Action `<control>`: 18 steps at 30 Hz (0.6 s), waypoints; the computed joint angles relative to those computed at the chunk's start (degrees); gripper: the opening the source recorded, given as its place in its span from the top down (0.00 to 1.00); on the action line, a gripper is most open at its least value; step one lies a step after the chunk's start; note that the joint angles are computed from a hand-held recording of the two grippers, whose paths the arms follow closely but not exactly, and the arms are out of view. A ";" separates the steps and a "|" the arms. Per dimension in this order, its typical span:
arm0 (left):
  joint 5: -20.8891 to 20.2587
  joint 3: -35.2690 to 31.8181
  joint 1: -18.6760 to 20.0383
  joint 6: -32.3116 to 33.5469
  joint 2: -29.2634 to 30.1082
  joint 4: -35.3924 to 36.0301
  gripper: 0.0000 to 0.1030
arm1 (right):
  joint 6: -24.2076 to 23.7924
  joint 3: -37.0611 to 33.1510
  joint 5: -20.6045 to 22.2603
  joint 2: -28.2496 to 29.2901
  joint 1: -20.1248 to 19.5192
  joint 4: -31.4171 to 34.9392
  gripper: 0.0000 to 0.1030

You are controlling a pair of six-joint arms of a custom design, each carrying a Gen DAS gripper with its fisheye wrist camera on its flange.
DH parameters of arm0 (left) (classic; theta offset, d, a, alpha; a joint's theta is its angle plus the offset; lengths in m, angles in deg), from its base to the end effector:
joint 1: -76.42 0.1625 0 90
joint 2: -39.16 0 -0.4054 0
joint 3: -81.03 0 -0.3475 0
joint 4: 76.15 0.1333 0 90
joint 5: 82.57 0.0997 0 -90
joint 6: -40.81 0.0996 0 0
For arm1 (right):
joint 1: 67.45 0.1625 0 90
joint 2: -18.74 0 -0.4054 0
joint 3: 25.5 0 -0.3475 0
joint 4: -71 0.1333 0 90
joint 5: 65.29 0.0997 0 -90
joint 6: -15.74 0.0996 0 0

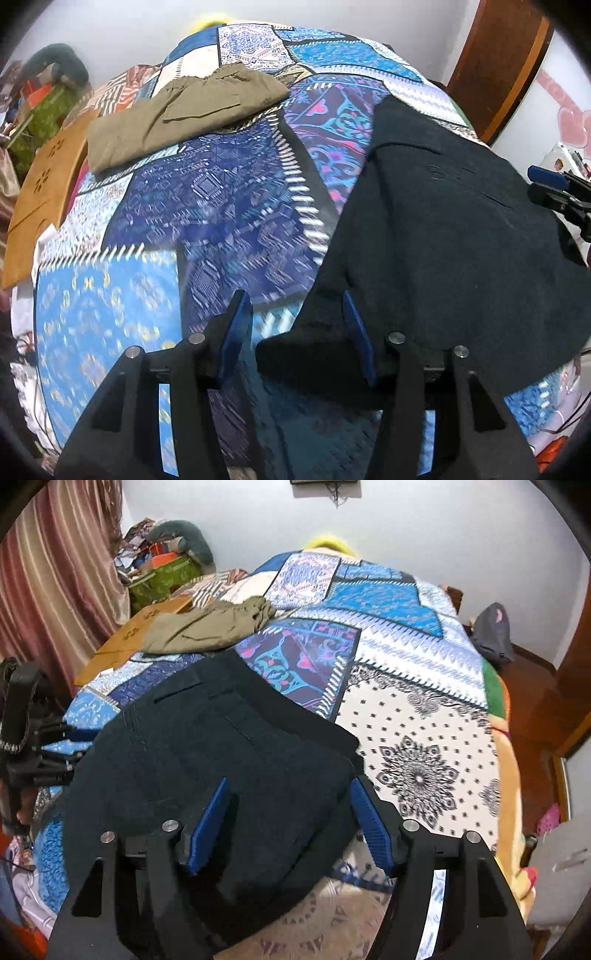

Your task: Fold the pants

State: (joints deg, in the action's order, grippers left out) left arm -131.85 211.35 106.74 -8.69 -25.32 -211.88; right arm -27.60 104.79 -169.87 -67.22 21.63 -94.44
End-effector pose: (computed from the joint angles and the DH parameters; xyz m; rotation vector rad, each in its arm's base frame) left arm -0.2319 -0.3653 0.1061 0.3721 2.3886 -0.4818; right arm 0.1016 -0.4140 0.2930 0.8715 -2.5066 0.5560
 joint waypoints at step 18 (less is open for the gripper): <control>-1.43 2.87 -10.30 -14.02 -2.76 7.67 0.46 | -2.15 10.95 1.58 -8.65 -0.93 -0.80 0.33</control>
